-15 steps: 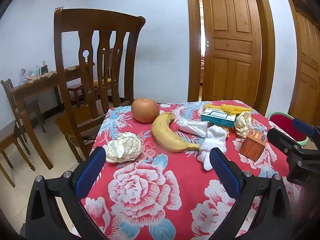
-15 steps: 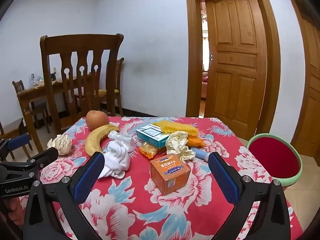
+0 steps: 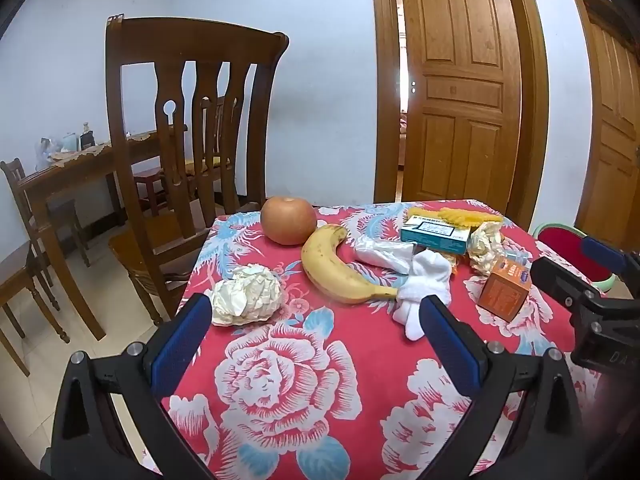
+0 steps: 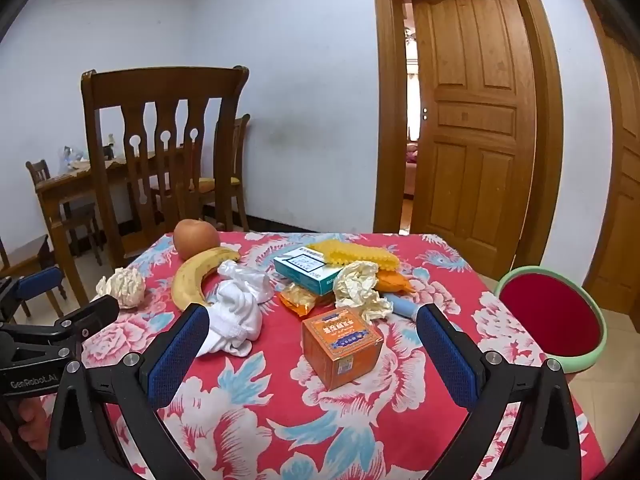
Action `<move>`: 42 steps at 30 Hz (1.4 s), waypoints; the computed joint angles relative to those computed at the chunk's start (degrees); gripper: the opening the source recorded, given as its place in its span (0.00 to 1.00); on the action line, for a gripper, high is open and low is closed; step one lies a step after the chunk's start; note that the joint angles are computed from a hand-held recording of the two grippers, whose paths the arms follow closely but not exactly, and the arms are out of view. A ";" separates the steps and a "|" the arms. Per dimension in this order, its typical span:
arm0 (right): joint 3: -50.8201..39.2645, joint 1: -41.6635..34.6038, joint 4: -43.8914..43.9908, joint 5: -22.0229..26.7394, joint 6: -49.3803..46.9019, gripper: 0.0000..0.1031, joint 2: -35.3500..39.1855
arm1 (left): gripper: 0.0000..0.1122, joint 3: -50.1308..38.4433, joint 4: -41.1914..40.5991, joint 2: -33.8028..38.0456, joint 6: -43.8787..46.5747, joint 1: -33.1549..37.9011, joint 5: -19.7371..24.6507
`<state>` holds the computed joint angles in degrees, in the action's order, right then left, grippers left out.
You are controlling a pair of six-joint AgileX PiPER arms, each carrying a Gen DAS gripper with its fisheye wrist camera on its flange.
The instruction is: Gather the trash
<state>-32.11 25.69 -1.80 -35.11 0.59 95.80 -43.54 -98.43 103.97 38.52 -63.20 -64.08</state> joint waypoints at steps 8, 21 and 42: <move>-0.18 0.18 -0.24 0.05 0.01 1.00 0.36 | 0.91 -0.01 -0.26 -0.06 0.17 0.20 -0.13; -0.75 -0.23 -0.38 0.68 0.17 1.00 0.81 | 0.91 -0.22 -0.74 0.16 0.33 0.29 -0.15; -0.86 0.15 0.00 1.83 -0.11 1.00 0.26 | 0.91 -0.44 -0.67 0.35 0.62 0.33 -0.50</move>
<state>-32.97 25.85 -1.80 -33.29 0.48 96.06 -43.98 -99.11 104.32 39.14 -62.87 -64.58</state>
